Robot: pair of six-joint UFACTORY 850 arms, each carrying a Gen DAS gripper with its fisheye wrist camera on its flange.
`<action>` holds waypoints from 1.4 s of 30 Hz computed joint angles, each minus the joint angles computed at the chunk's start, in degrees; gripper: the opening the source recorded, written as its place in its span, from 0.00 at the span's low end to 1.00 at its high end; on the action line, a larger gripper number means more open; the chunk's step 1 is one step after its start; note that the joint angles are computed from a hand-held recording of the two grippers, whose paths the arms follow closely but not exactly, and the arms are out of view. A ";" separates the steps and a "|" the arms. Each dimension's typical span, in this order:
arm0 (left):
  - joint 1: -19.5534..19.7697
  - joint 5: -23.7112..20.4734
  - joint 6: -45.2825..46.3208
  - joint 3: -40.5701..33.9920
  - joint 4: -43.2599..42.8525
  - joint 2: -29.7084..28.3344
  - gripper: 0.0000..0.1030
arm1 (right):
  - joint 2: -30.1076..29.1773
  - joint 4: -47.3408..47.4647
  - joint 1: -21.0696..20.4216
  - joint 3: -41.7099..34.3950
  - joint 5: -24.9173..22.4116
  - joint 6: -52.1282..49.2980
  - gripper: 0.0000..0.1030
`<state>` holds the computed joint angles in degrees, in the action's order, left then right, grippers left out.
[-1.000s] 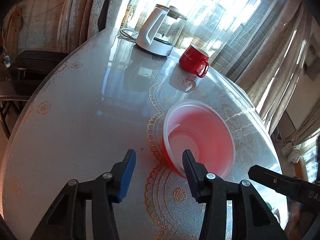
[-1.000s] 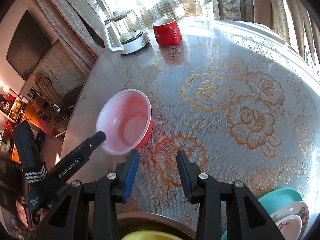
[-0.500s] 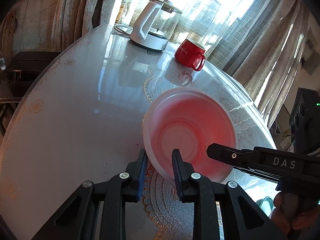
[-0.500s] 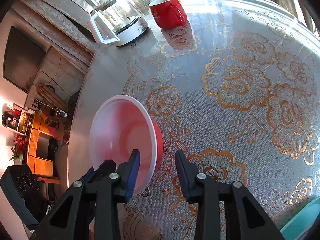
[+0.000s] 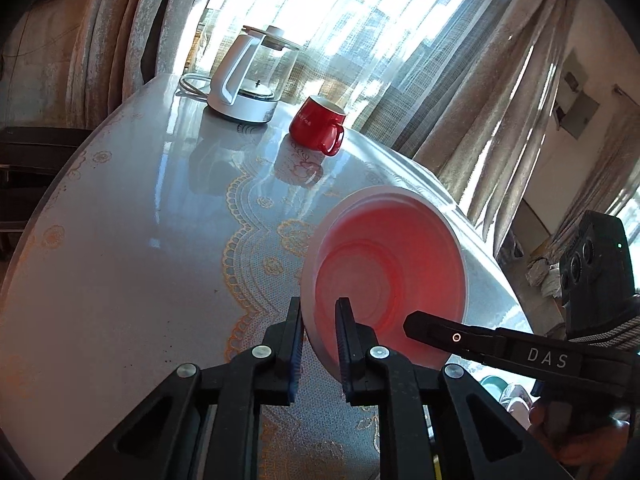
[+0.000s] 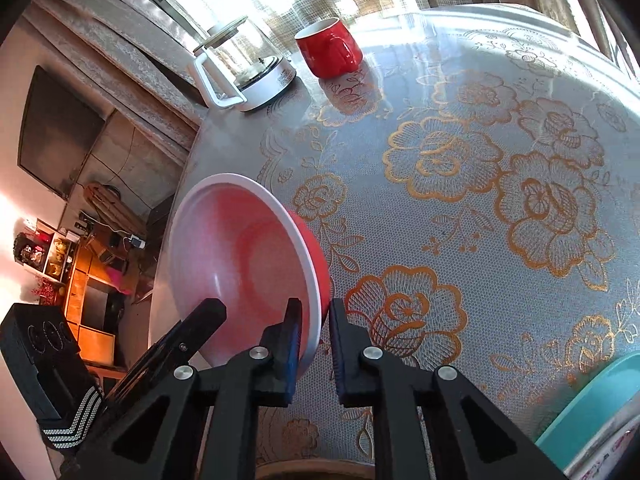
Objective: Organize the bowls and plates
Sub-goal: 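Lift the red bowl with the left gripper and carry it over the steel bowl, then lower the red bowl into the yellow bowl and open the left gripper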
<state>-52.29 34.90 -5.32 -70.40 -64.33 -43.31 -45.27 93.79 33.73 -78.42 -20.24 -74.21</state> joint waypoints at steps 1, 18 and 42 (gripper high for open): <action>-0.40 -0.08 1.43 -0.36 -0.72 0.02 0.15 | 1.11 2.97 -0.02 1.54 0.53 -3.37 0.13; -3.26 -6.13 14.84 -5.65 -0.27 -0.56 0.15 | 13.93 26.51 -3.78 20.44 -4.23 -29.43 0.13; -7.46 -4.89 8.69 -3.46 9.04 -0.64 0.16 | 14.23 17.09 -7.73 28.09 -13.66 -20.83 0.13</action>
<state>-59.75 30.02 3.37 -73.86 -55.29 -43.95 -31.04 110.88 26.00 -50.33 -33.90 -95.04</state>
